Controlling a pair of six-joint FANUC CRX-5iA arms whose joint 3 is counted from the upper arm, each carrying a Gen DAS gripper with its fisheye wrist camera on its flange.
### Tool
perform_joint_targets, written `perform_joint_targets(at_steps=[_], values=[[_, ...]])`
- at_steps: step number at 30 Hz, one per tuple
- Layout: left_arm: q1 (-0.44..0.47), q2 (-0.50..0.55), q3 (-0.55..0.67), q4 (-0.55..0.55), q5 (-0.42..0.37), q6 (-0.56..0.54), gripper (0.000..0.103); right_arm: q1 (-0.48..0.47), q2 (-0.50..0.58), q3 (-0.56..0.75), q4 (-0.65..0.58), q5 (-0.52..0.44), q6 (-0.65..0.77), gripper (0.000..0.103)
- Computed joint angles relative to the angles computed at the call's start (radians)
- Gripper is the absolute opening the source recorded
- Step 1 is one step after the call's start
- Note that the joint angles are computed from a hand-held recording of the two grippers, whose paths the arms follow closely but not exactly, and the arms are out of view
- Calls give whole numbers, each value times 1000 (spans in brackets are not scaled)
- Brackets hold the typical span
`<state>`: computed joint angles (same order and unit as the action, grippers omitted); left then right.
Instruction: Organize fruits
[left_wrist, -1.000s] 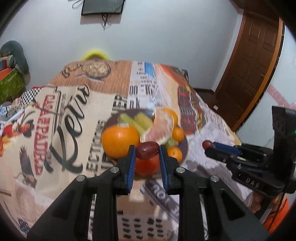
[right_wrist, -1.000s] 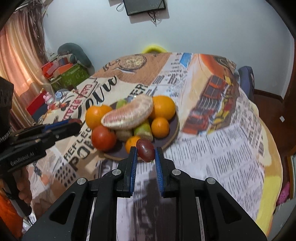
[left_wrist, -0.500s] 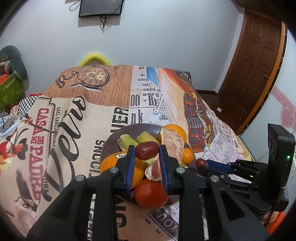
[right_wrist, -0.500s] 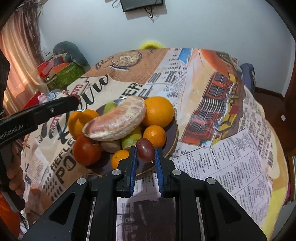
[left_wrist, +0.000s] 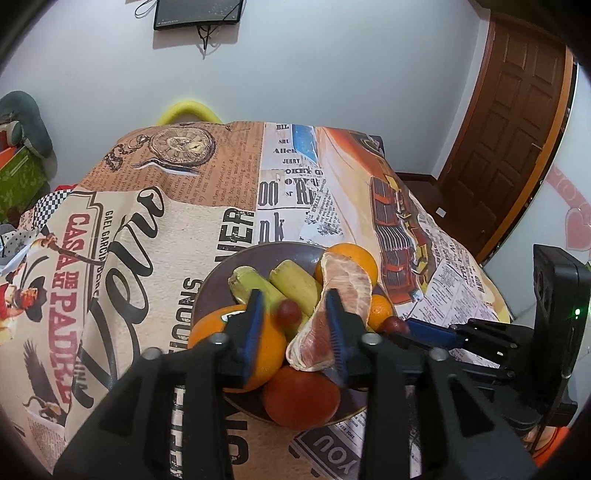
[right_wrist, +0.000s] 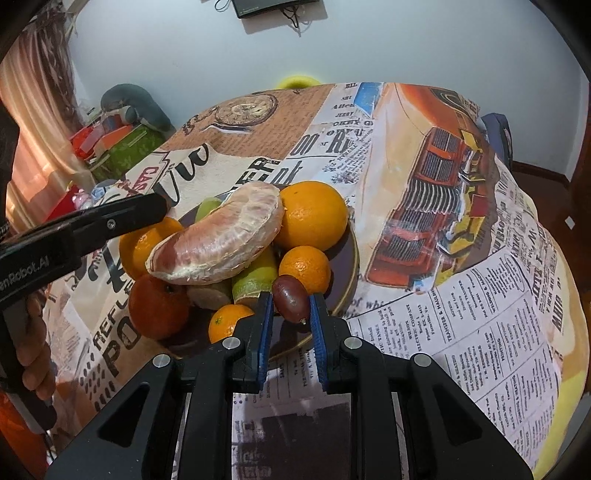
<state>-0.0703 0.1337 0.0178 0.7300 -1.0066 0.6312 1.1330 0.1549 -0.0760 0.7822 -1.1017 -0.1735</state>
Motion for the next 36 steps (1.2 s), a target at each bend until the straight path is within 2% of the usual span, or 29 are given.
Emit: perform_joint_targets(at_steps=[1,2,3,8,14,21,30,34,35,36], values=[[1,-5,-7,6,6,-3,45,-1,-5,-5,2,7,-7,25],[2,-12,-15,15,12,-10,45,-2,-9,-9,7,11,-15,31],[4,-16,-17,17,11,-13,45,0,-12,-13,18,7,-24,33],[28,-60,-43,60,2,-38,45,24,-18,3,54,-45,-26,33],[82,-183,-123,175,15,-129,45,93,-3,73,159,-196,-13,33],[178,-347,-220,364,-12,-248,45,206,38,190,353,-375,3,33],[346,-492,-297,555,-147,-360,47,318,165,381,551,-540,83,33],[408,-538,-326,591,-196,-386,63,339,195,417,588,-563,83,33],[422,-548,-334,598,-204,-388,65,343,201,423,594,-569,82,35],[430,-554,-339,600,-207,-387,66,346,209,431,600,-577,81,41]])
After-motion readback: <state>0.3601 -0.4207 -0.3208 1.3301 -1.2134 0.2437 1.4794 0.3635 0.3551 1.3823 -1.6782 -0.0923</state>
